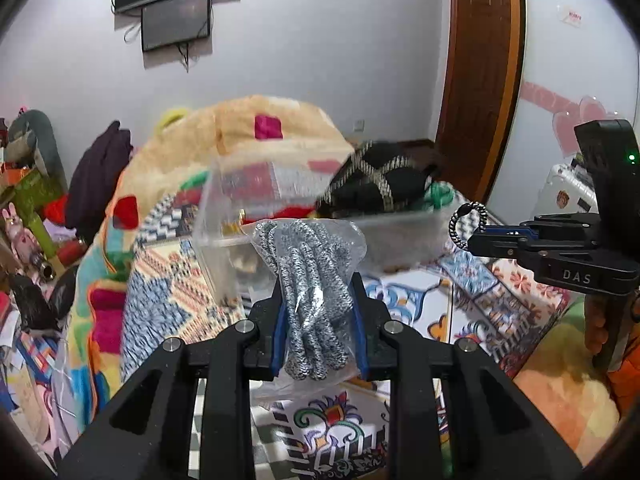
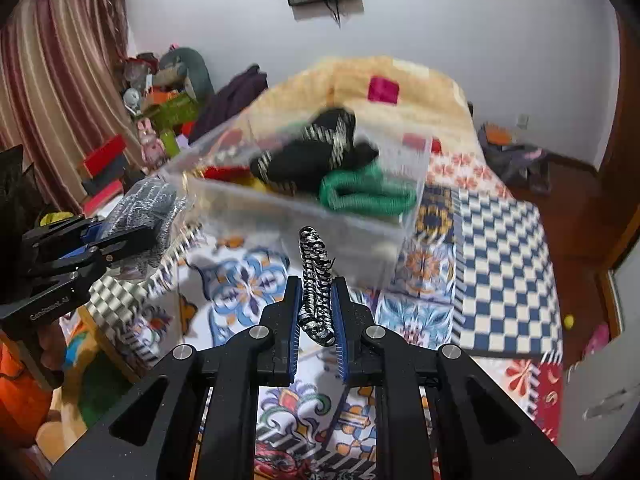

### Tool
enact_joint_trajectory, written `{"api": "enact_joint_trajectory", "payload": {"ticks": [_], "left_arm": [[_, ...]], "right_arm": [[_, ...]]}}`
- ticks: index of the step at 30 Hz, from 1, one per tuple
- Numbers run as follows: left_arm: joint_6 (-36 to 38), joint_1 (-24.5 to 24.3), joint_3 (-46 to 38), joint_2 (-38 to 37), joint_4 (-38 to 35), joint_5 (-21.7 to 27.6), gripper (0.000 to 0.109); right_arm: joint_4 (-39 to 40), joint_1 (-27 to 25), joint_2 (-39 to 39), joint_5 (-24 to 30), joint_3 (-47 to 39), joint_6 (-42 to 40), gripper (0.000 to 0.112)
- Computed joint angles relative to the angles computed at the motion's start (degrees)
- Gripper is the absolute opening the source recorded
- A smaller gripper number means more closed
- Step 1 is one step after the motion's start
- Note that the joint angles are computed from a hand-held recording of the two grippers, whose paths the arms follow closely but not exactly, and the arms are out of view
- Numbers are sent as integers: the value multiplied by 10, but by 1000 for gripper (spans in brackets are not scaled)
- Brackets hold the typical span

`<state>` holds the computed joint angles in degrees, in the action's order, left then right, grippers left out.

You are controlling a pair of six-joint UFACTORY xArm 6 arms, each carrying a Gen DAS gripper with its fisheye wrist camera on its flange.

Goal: Organize soft objects
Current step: 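Carry the mesh glove and bracelet over the box and release them inside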

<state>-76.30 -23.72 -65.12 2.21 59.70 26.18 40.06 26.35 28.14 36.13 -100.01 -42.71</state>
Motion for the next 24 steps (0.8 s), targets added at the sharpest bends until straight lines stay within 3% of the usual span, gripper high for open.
{"api": "enact_joint_trajectory", "payload": {"ticks": [11, 17, 24], "left_arm": [[-4, 29, -89, 41, 24, -21, 27], [56, 54, -143, 88, -23, -46, 27], [162, 82, -190, 146, -136, -68, 27]], "right_arm": [[31, 6, 21, -37, -80, -13, 14], [9, 7, 79, -28, -175, 26, 14], [-54, 17, 176, 15, -324, 91, 14]]}}
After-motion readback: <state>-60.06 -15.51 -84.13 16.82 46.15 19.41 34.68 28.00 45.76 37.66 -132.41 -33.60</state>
